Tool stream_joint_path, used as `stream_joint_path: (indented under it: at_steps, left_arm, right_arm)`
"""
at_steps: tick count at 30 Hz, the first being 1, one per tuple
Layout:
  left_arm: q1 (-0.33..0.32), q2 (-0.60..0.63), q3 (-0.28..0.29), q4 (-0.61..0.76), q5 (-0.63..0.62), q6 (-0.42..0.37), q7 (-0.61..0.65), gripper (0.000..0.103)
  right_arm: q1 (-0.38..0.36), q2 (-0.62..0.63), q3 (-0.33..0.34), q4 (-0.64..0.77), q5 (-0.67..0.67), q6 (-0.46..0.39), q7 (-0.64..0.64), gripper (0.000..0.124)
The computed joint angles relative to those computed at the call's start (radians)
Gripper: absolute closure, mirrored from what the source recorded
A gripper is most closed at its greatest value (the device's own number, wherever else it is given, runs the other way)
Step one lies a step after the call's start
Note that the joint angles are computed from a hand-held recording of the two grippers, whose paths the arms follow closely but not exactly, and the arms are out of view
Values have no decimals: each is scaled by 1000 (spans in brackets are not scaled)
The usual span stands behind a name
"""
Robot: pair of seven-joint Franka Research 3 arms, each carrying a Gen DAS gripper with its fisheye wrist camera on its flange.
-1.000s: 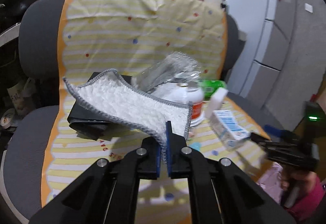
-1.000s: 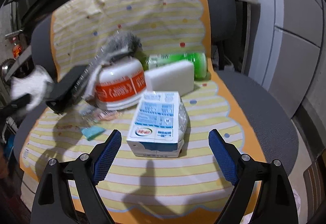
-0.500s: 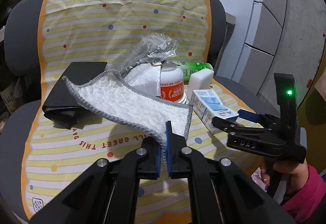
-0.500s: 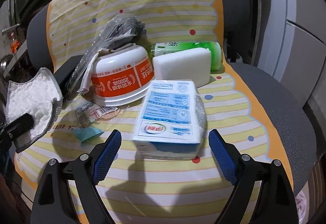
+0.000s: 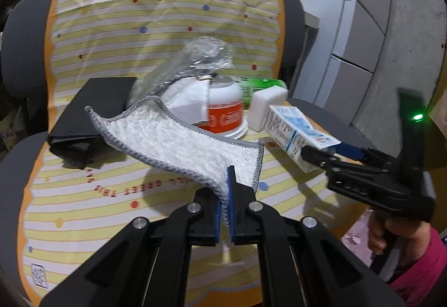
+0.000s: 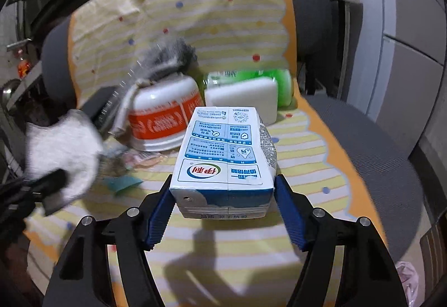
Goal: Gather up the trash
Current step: 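Grasp the grey-white cloth with the left tool while the right tool grasps the milk carton, then carry both items over the pink bin and open both tools to drop them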
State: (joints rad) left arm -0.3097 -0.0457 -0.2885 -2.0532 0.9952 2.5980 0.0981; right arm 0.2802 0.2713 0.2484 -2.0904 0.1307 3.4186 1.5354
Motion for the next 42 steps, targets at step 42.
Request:
stream_joint_path:
  at_steps: [42]
  left_arm:
    - [-390, 770, 11, 899, -458, 66, 929, 100]
  right_arm:
    - [-103, -474, -264, -744, 243, 300, 180, 42]
